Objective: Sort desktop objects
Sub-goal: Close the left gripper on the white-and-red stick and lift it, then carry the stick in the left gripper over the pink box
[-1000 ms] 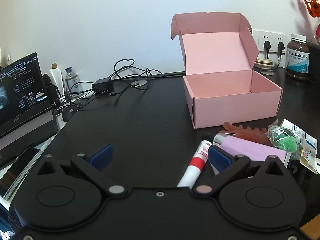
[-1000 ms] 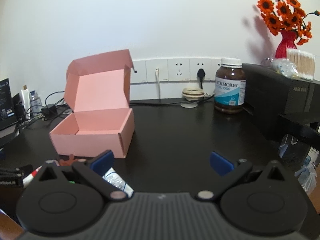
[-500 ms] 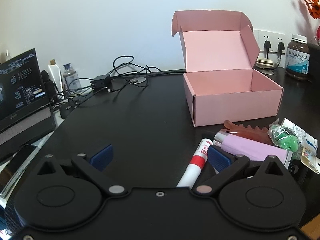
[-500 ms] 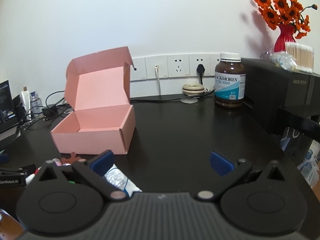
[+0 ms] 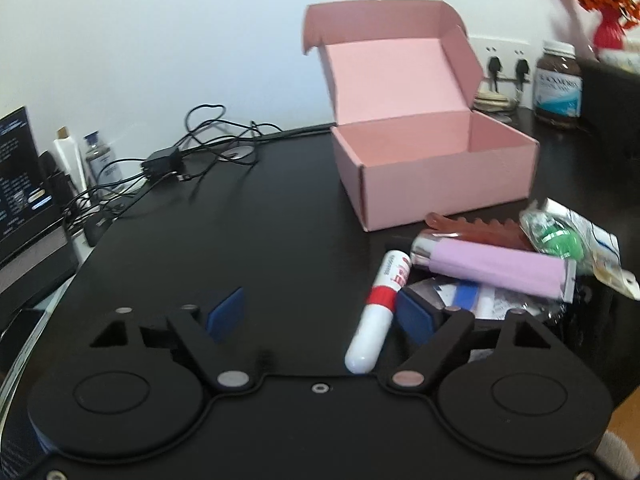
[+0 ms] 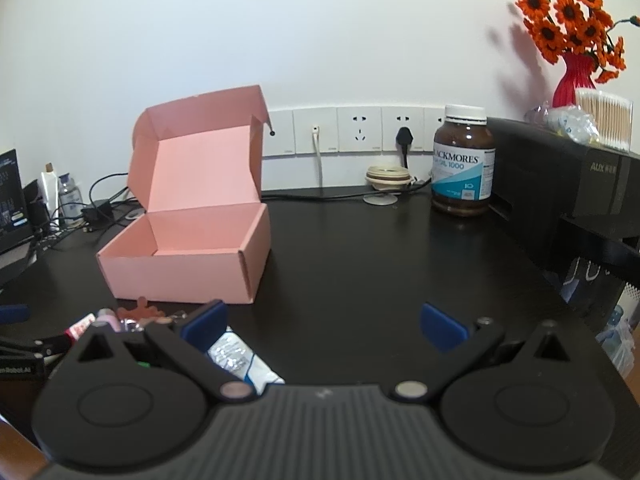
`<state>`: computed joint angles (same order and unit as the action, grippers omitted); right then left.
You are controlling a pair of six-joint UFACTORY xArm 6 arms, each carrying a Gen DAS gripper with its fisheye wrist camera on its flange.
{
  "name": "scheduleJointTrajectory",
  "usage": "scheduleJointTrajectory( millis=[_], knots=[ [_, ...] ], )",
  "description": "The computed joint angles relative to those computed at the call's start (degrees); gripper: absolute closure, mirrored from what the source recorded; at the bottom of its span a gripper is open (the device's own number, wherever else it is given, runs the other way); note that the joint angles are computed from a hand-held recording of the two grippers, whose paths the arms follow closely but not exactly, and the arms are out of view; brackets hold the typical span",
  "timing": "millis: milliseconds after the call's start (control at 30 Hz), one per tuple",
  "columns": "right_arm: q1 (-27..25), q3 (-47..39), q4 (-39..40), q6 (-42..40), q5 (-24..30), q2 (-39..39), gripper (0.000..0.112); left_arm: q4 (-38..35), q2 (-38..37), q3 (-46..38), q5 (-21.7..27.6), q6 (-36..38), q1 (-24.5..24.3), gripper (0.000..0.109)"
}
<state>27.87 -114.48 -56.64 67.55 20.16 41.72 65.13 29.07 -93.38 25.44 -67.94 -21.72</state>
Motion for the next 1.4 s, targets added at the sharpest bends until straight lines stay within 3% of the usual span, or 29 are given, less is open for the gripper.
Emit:
scheduleJointTrajectory(
  millis=[33, 100, 400, 633, 800, 1400],
  knots=[
    [0.0, -0.1, -0.1, -0.1, 0.3, 0.0, 0.01, -1.1, 0.3, -0.2, -0.6, 1.4, 0.1, 0.033],
    [0.0, -0.4, 0.1, -0.2, 0.6, 0.2, 0.01, -3.6, 0.8, -0.6, -2.0, 4.1, 0.4, 0.051],
    [0.0, -0.6, 1.4, -1.2, 0.0, 0.5, 0.01, -12.1, 3.0, -2.8, -4.7, 8.1, 1.7, 0.056],
    [-0.2, -0.1, 3.4, -2.0, -0.1, 0.7, 0.01, -12.3, 2.7, -2.2, -5.6, 6.9, 2.0, 0.062],
    [-0.1, 0.0, 5.1, -3.0, -0.1, 1.2, 0.01, -12.9, 2.3, -1.9, -5.3, 7.9, 1.9, 0.089],
    [-0.7, 0.2, 5.1, -1.1, -0.8, 2.0, 0.01, -11.1, 1.8, -2.6, -0.8, 3.8, 1.3, 0.091]
  ],
)
